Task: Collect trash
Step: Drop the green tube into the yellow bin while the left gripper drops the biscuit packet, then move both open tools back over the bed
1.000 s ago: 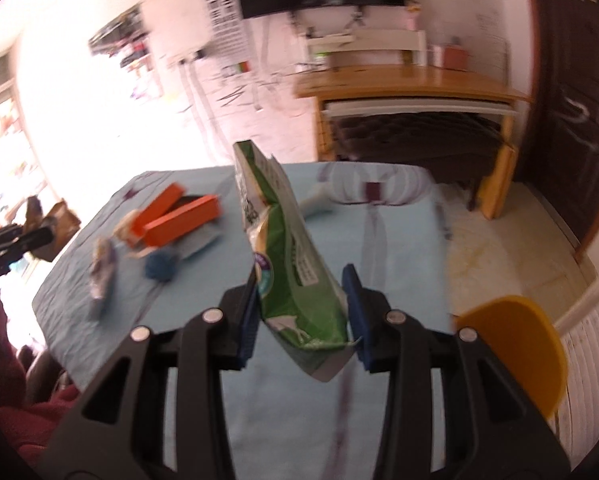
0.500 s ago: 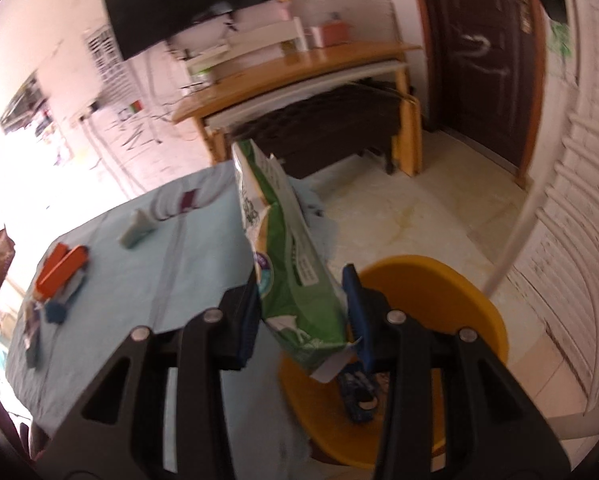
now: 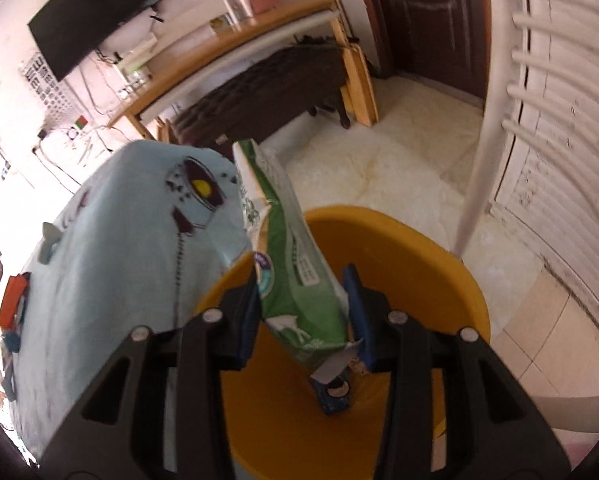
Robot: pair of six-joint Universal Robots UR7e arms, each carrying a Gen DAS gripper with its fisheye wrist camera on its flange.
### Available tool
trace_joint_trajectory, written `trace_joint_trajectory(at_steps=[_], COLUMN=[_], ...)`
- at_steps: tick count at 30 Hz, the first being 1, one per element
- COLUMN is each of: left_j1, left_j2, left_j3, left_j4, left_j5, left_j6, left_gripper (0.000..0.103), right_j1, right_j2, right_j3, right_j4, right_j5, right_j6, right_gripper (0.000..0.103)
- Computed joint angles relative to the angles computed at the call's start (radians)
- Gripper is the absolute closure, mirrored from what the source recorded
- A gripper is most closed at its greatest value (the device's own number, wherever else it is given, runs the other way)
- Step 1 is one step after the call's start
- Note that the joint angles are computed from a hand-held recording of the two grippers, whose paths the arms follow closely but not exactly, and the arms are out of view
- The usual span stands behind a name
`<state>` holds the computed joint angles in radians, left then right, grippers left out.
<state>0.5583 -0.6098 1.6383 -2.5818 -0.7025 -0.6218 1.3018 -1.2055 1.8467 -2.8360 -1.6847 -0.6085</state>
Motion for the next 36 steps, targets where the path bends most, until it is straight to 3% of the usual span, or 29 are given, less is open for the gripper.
trace_joint_trajectory(at_steps=[5,8,13,16,18,26,32,36], left_j1=[0.032,0.044,0.066,0.073,0.074,0.059,0.017,-0.017], left_j2=[0.090,0.135,0.168,0.183,0.187,0.171,0.088,0.036], left_j3=[-0.117,-0.171,-0.198,-0.217,-0.218,-0.185,-0.053,0.027], left_j4=[0.071,0.095,0.074,0.073,0.046,-0.009,-0.093,-0.105], left_j5=[-0.028,-0.030,-0.089,-0.108,-0.122,-0.124,-0.102,-0.065], left_j6=[-0.004,-0.004,-0.007,-0.006,0.005,0.003,-0.029,-0.053], left_gripper=[0.073,0.073,0.070,0.052,0.031,0.030,0.029,0.028], right_j1=[-0.030,-0.046,-0.063,-0.069,-0.073,-0.070,-0.049,-0.017], right_j2=[0.016,0.007,-0.015,-0.029,-0.039,-0.054,-0.067,-0.087], right_j3=[-0.031,-0.036,-0.040,-0.038,-0.035,-0.020,0.000,0.033], right_j4=[0.025,0.036,0.027,0.019,0.013,-0.022,-0.029,-0.050], right_j5=[0.008,0.038,0.079,0.098,0.113,0.131,0.139,0.149], right_j6=[0.034,0.053,0.091,0.106,0.115,0.133,0.117,0.082], right_gripper=[0.059,0.035,0.034,0.034,0.031,0.031,0.030,0.021])
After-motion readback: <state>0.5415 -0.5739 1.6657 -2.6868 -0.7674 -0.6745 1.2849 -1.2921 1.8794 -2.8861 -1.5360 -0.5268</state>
